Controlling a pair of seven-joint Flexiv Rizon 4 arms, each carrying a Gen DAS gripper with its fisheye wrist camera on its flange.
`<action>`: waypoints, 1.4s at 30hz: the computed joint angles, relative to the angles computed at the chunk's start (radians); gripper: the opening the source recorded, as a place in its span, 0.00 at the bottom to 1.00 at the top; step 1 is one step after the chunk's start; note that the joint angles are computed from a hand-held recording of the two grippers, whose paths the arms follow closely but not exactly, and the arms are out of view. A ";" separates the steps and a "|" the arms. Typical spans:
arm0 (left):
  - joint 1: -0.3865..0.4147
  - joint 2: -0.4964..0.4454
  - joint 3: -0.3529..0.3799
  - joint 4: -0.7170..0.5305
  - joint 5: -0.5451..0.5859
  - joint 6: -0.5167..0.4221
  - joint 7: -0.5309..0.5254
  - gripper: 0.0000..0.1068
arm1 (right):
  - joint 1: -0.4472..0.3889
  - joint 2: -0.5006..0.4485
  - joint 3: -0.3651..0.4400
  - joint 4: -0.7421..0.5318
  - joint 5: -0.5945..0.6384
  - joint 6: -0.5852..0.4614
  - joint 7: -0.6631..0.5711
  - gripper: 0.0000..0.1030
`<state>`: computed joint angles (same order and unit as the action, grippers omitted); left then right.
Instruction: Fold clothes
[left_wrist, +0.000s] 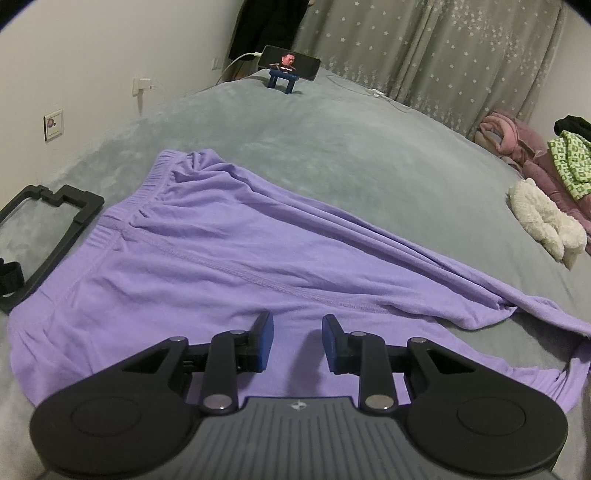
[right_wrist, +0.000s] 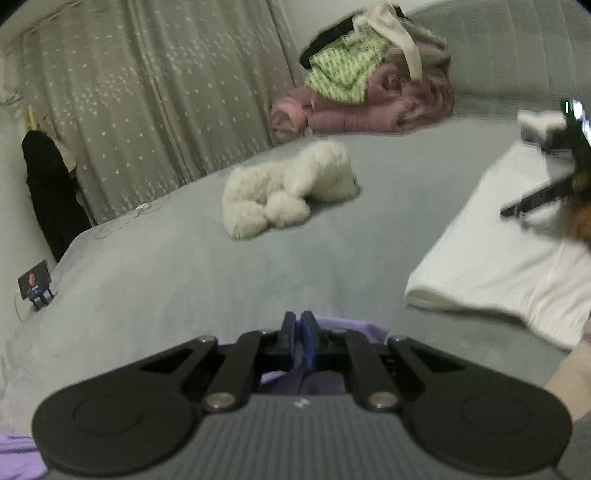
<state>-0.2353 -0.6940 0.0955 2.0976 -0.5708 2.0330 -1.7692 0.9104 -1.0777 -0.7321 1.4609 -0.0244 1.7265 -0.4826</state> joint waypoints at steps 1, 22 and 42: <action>-0.002 0.000 0.001 0.000 -0.001 0.000 0.000 0.25 | 0.006 -0.002 -0.010 0.002 -0.005 0.000 -0.006 0.06; 0.130 0.008 -0.085 0.006 0.135 0.015 -0.075 0.25 | -0.221 -0.057 0.150 -0.458 -0.189 -0.433 0.024 0.04; 0.163 0.006 -0.085 -0.003 0.217 0.006 -0.133 0.26 | -0.350 0.199 0.549 -0.169 -0.430 -0.199 -0.250 0.63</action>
<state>-0.0722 -0.6883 0.0103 2.0943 -0.3542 2.0386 -1.9021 0.5600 -0.8783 -0.1834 1.2918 -0.4540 1.5280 -0.7323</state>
